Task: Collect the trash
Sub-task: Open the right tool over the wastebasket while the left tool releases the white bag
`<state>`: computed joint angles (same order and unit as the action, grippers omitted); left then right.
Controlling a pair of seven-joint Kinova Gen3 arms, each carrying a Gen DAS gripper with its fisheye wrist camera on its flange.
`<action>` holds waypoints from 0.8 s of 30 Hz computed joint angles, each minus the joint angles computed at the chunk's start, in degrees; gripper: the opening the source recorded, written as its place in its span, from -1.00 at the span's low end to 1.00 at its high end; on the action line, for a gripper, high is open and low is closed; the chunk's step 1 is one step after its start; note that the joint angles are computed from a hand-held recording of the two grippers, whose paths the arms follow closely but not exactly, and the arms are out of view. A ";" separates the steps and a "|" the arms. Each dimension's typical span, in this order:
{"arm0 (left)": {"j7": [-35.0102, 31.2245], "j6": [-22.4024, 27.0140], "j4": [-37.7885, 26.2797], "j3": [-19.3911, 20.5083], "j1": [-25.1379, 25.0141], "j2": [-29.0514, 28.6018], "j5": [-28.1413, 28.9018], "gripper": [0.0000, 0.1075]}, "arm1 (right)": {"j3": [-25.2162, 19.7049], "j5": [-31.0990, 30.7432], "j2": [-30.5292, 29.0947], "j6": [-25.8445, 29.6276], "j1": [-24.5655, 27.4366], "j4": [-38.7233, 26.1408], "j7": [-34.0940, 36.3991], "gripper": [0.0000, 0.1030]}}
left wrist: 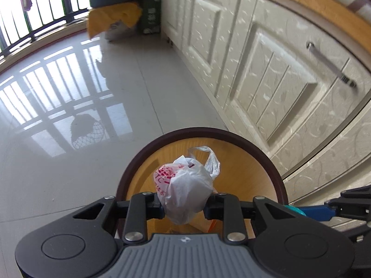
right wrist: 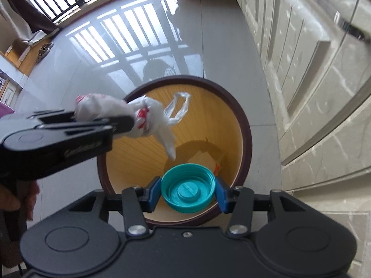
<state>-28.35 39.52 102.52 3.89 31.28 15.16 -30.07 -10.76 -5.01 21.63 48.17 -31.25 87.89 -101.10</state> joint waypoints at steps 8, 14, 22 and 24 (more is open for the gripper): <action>-13.21 -2.26 -3.19 1.06 -5.66 4.76 9.77 -0.43 | -0.18 -1.10 2.11 1.07 0.79 -1.67 1.95 -0.03; -16.09 -1.85 -4.45 -0.92 -5.67 6.95 12.63 -0.38 | 0.18 -0.49 3.22 1.65 0.36 -2.50 2.40 -0.03; -17.32 -0.99 -4.96 -2.14 -5.74 8.11 13.68 -0.21 | 0.62 0.76 4.16 0.96 -0.46 -2.90 2.53 -0.03; -17.59 -1.06 -4.68 -2.24 -5.78 7.92 13.77 -0.18 | 0.65 0.87 4.28 0.30 -0.41 -2.85 2.51 -0.03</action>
